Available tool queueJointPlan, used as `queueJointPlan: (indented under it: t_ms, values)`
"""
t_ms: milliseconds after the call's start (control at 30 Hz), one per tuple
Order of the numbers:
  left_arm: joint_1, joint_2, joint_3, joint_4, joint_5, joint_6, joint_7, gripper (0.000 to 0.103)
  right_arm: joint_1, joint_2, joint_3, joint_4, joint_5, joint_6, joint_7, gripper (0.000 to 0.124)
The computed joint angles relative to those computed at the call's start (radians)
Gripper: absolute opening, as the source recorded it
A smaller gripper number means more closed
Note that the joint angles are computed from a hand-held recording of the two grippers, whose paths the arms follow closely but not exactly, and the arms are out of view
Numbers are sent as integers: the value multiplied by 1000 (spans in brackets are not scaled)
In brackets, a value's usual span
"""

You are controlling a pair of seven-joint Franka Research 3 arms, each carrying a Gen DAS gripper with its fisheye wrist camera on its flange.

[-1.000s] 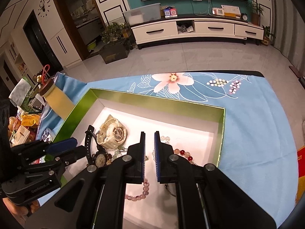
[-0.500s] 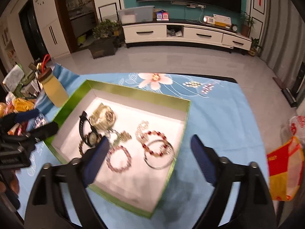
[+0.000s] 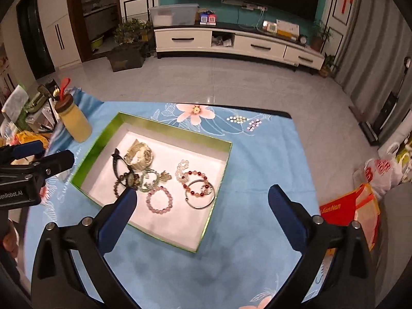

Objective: Organize jewelry

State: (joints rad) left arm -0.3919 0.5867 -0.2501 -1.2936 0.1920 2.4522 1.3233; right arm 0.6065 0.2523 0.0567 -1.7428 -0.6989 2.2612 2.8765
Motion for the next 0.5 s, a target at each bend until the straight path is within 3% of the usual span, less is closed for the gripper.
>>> queueJointPlan:
  t_ms: [167,500]
  values:
    - [-35,34,25,71,51,-55,-24,101,-15,18,-1,6,64,45,-3,102]
    - [-51,48,48,91,94,-59,-64,101,2,52,-25,33,76,43,-16,102]
